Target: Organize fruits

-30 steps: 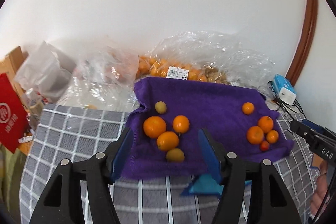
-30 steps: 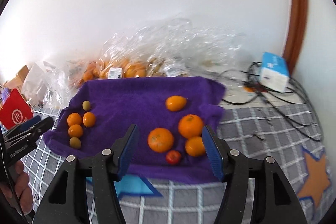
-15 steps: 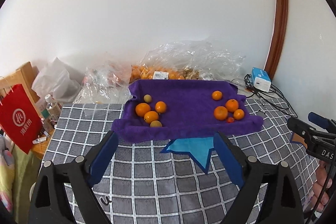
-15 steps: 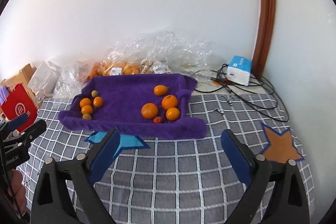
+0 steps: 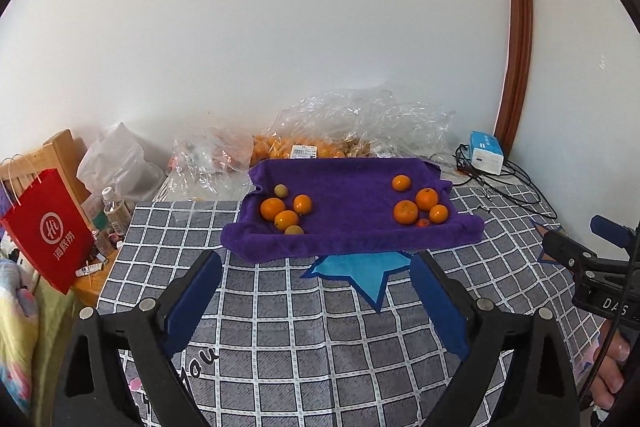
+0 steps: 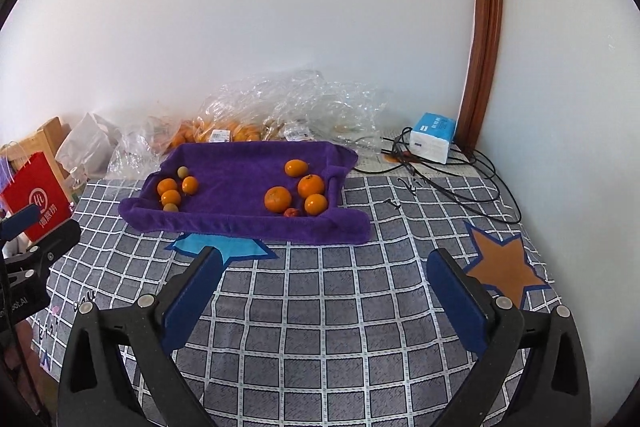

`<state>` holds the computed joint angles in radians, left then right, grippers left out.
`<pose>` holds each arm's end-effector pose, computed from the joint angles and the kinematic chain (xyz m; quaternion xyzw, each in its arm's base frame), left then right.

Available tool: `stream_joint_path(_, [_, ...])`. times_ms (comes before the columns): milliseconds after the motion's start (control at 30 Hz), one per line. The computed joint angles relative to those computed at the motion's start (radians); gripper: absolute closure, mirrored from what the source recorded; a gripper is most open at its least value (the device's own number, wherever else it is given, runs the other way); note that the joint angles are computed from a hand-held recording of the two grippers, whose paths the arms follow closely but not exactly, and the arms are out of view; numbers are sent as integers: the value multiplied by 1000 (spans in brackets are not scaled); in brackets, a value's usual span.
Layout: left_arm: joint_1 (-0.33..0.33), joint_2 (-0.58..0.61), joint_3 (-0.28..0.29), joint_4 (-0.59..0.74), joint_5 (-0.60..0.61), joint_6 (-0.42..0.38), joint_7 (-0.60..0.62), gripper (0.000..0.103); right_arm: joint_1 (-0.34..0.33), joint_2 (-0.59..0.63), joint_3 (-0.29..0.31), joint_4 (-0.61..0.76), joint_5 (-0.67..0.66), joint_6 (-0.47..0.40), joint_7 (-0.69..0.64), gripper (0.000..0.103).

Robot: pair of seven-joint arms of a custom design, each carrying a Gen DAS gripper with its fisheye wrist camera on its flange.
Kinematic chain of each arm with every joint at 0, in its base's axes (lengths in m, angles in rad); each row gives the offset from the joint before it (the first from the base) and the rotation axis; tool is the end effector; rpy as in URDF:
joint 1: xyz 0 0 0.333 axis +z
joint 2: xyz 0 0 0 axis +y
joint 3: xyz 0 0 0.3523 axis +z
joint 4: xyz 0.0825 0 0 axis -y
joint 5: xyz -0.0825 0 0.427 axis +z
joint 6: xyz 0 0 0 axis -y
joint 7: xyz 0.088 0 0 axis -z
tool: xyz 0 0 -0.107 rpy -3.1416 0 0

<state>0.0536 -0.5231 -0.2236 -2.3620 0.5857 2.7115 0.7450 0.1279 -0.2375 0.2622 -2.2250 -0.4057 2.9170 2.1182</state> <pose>0.4573 -0.1181 0.6297 -0.6838 0.5568 -0.2918 0.3705 0.5039 0.2466 0.5930 -0.6936 0.5565 -0.2819 0.3602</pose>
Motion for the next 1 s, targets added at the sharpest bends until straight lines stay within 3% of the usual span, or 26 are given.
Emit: stream_joint_path(1000, [13, -16, 2, -8, 0, 19, -22, 8, -16, -9, 5, -3, 9, 13, 12, 2])
